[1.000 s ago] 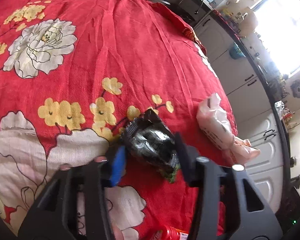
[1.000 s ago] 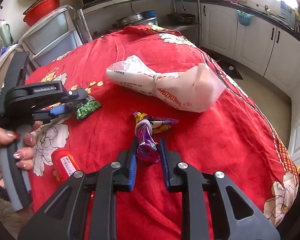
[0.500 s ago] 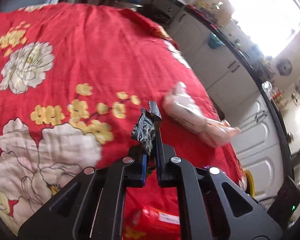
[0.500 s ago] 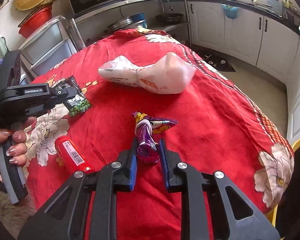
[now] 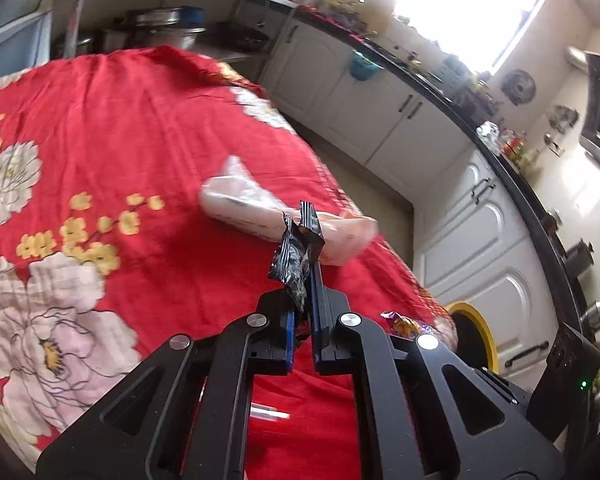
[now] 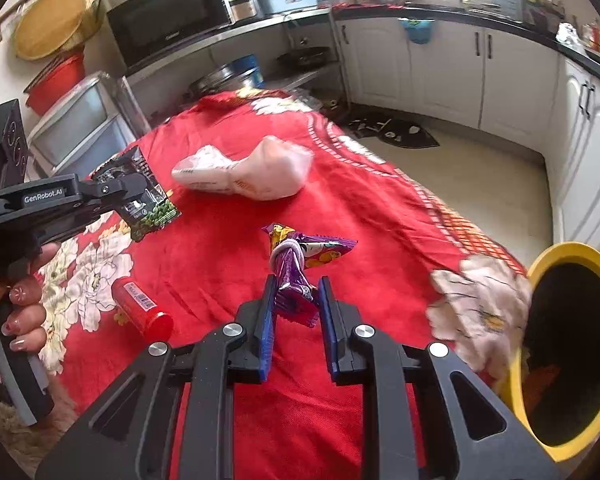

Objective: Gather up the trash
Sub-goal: 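Lift the candy wrapper and snack packet and carry both over the yellow bin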

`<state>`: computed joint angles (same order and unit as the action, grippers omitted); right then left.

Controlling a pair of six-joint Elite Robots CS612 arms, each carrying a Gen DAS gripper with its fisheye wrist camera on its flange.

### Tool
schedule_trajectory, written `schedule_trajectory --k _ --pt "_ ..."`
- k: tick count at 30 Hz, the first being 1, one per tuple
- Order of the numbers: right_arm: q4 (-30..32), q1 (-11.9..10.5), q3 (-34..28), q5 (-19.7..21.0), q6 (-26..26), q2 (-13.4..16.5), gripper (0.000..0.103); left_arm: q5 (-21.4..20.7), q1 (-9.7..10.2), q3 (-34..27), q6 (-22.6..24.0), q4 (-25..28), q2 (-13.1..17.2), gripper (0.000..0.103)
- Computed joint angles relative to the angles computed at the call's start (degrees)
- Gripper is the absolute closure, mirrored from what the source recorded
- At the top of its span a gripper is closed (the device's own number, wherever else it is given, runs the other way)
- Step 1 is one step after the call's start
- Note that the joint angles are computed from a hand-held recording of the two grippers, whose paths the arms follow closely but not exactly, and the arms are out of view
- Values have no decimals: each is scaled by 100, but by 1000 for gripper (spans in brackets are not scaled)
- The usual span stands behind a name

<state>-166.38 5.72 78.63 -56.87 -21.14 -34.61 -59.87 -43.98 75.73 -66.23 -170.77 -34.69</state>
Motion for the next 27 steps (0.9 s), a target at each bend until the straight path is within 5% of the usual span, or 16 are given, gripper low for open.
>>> schedule_trajectory --k 27 --pt "-1223 -628 482 -251 1142 -225 83 -325 -197 -1684 1561 415 708 100"
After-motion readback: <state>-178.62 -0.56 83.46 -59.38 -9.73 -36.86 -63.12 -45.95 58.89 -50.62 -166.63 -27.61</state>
